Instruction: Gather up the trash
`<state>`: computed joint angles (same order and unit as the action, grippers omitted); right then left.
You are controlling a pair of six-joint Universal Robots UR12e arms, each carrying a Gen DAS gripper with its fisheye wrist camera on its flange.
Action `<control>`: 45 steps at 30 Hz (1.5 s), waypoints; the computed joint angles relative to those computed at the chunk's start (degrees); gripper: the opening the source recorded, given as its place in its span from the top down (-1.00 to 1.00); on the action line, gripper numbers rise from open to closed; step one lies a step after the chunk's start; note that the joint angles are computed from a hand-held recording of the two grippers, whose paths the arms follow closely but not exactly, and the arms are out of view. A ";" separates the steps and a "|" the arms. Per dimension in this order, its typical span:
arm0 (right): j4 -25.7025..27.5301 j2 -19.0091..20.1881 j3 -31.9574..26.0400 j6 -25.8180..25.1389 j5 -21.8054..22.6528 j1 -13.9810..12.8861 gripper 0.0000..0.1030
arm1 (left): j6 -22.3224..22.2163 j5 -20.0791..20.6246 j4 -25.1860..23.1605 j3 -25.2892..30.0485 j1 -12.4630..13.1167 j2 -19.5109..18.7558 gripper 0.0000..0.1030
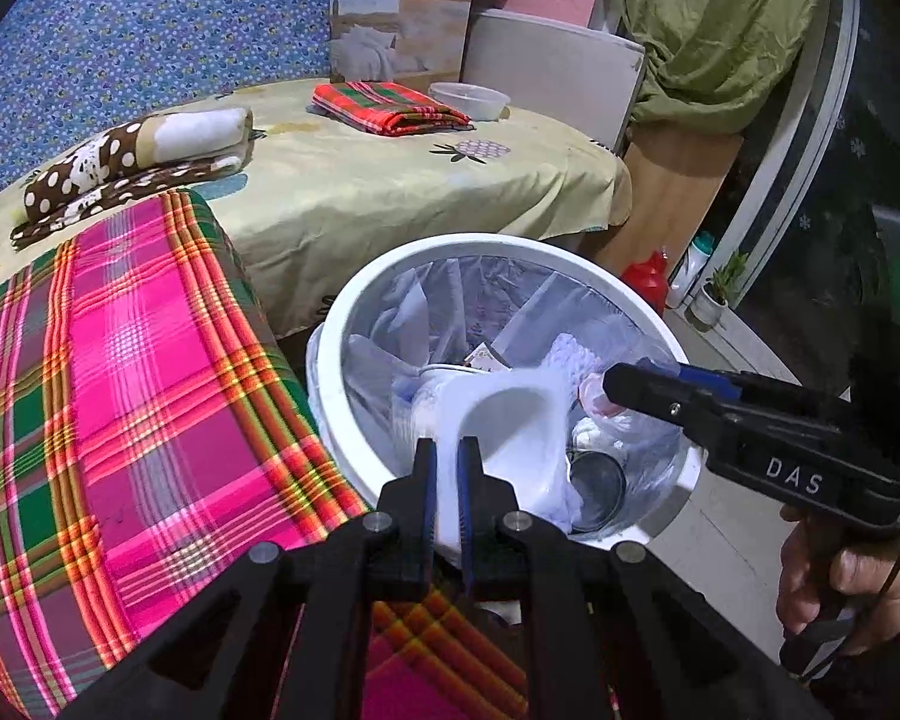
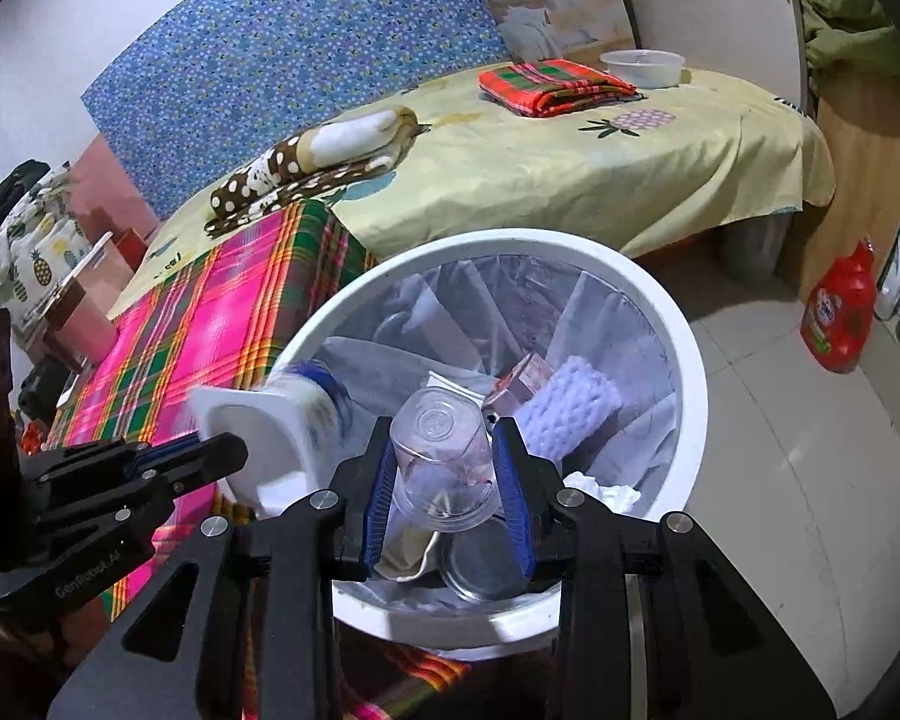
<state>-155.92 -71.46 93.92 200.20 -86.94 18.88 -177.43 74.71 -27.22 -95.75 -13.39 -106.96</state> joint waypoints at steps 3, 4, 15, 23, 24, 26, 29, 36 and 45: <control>0.11 0.01 0.04 0.02 0.26 -0.18 0.30 | -0.26 0.29 -0.05 0.31 -0.08 -0.37 0.82; 0.17 -0.01 0.05 0.03 0.18 -0.21 0.26 | -0.34 0.14 -0.13 0.35 -0.04 -0.41 0.80; -1.97 -0.66 0.82 -0.27 0.14 -0.01 0.00 | -1.75 -1.46 1.93 -1.27 0.68 0.89 0.51; -3.63 -1.90 2.21 -1.14 -0.70 1.18 0.00 | -2.72 -1.20 3.79 -4.09 1.24 3.22 0.44; -3.86 -2.10 2.44 -1.48 -0.79 1.39 0.00 | -2.79 -1.06 4.02 -4.46 1.31 3.55 0.43; -4.19 -2.41 2.73 -1.82 -1.37 1.84 0.00 | -3.00 -0.55 4.69 -5.30 1.37 4.29 0.40; -5.16 -2.96 3.34 -2.39 -2.35 2.56 0.00 | -3.87 0.86 5.91 -6.72 1.34 5.47 0.36; -6.25 -3.98 4.31 -3.39 -3.88 4.04 0.00 | -4.92 3.12 8.25 -10.22 1.45 8.35 0.36; -7.28 -4.78 5.22 -4.90 -3.76 5.62 0.00 | -5.94 6.80 10.89 -13.64 1.50 11.41 0.36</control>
<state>-163.20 -76.24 99.14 195.31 -90.70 24.50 -183.36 81.51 -16.34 -109.39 -11.89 -95.56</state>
